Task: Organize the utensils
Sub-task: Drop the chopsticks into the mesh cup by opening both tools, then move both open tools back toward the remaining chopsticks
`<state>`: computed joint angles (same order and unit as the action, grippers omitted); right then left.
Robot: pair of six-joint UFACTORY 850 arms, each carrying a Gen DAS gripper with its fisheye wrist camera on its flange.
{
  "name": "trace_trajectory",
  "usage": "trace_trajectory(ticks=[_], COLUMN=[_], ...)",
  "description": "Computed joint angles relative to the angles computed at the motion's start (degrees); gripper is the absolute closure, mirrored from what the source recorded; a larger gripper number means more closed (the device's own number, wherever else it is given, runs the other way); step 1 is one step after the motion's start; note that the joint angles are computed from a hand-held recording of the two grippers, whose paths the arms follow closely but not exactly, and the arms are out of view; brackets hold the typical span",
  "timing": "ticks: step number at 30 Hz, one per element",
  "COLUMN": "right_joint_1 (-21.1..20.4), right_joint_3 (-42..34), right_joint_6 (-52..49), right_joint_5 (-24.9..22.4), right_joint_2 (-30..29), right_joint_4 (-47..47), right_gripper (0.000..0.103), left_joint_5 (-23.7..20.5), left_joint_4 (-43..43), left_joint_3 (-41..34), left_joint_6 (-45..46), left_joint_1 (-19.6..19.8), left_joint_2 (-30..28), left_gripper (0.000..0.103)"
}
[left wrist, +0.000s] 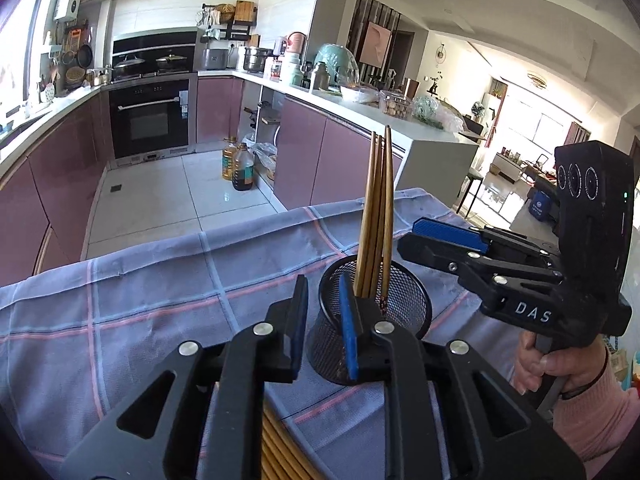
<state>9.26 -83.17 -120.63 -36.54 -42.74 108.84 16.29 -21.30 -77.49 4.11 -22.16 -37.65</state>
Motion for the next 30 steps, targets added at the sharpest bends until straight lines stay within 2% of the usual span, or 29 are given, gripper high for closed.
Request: trace_trajectory(ticks=[4,9,12,21,24,30], right_joint_1=[-0.70,-0.06,1.35,5.55,6.26,7.56], right_joint_3=[4.62,8.97,10.05,7.42,7.39,7.28], right_joint_6=[-2.82,-3.29,-1.32,10.73,12.02,12.16], right_joint_5=[-5.58,-9.59,-8.80,-1.82,-0.55,1.95], right_joint_2=[3.04,5.19,4.76,-0.75,-1.19,-1.19], right_joint_4=[-0.01,-5.26,-8.61,-18.43,-19.44,-18.79], right_gripper=[0.068,0.060,0.060,0.060,0.060,0.061], left_joint_5=[3.90,5.51,4.71,3.13,2.73,1.70], left_joint_4=[-2.50,-10.40,-8.73,-6.08,-5.96,-10.84], left_joint_3=[6.72,13.15,15.77,19.11,18.89,17.62], left_joint_6=[2.53,10.43,7.44,1.24,0.79,5.66], left_joint_1=[-0.50,-1.28,-1.11,-1.12,-1.18,-1.68], left_joint_2=[3.93,6.55,6.90,4.77,3.92,2.52], left_gripper=[0.077,0.074,0.074,0.074,0.074,0.074])
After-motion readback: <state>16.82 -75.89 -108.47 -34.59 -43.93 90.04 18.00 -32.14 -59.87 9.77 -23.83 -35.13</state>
